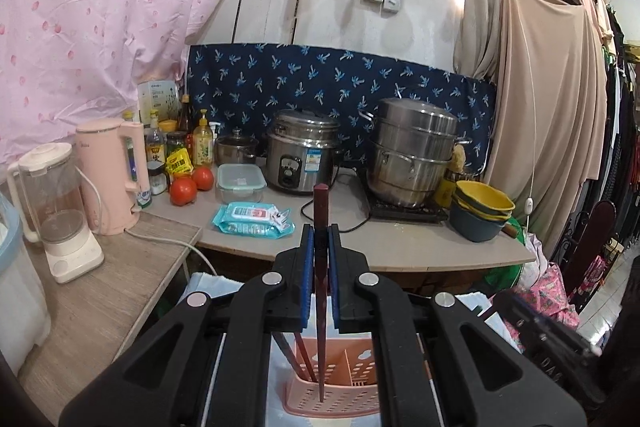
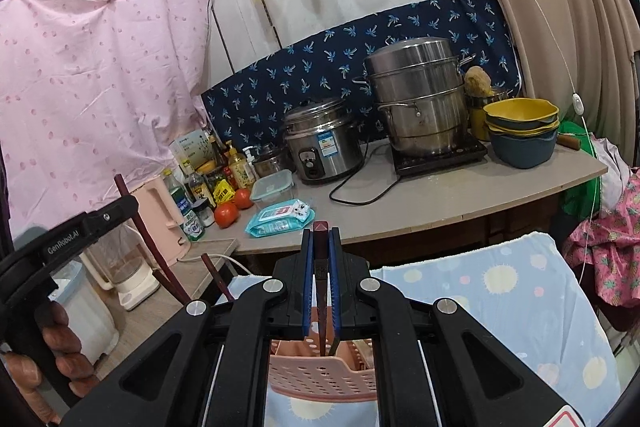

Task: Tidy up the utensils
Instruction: 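Lower both chopsticks into the pink basket and open both tools, then move both tools back toward the gold spoon and green chopstick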

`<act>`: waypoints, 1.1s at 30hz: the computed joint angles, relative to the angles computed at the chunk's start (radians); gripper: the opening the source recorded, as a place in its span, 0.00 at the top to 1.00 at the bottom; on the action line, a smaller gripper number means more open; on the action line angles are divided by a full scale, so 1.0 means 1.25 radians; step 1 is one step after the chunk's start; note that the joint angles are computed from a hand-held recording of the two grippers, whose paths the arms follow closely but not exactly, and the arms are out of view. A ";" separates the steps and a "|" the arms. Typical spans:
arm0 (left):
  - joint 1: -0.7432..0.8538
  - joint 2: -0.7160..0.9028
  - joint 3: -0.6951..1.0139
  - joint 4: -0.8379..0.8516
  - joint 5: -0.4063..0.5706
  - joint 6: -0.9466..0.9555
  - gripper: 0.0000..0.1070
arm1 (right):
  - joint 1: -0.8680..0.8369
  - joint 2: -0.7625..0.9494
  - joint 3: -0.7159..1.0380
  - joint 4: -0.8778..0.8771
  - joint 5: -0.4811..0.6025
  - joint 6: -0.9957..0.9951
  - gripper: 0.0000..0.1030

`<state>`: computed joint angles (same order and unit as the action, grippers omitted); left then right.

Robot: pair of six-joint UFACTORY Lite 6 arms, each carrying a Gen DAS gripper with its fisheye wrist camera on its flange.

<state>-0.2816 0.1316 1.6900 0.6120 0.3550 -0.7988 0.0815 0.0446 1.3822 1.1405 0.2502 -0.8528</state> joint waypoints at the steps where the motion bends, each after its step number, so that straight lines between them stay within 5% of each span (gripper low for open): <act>1: -0.001 -0.006 0.007 -0.001 0.000 0.002 0.94 | -0.001 0.002 -0.001 0.007 -0.001 -0.008 0.93; 12: -0.007 0.053 0.163 -0.025 0.041 0.052 0.94 | -0.005 0.024 0.003 0.026 -0.002 -0.030 0.93; 22: 0.014 0.083 0.066 -0.024 0.017 0.005 0.92 | -0.002 0.031 -0.008 0.022 -0.008 -0.038 0.93; 27: 0.014 0.057 0.012 0.063 0.007 -0.087 0.62 | 0.000 0.020 -0.033 0.056 -0.034 -0.068 0.80; 33: 0.016 0.015 -0.042 0.076 0.006 -0.107 0.57 | -0.010 -0.020 -0.073 0.126 -0.036 -0.130 0.66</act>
<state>-0.2618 0.1509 1.6374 0.7072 0.3628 -0.9326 0.0693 0.0198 1.2913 1.2977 0.2053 -1.0159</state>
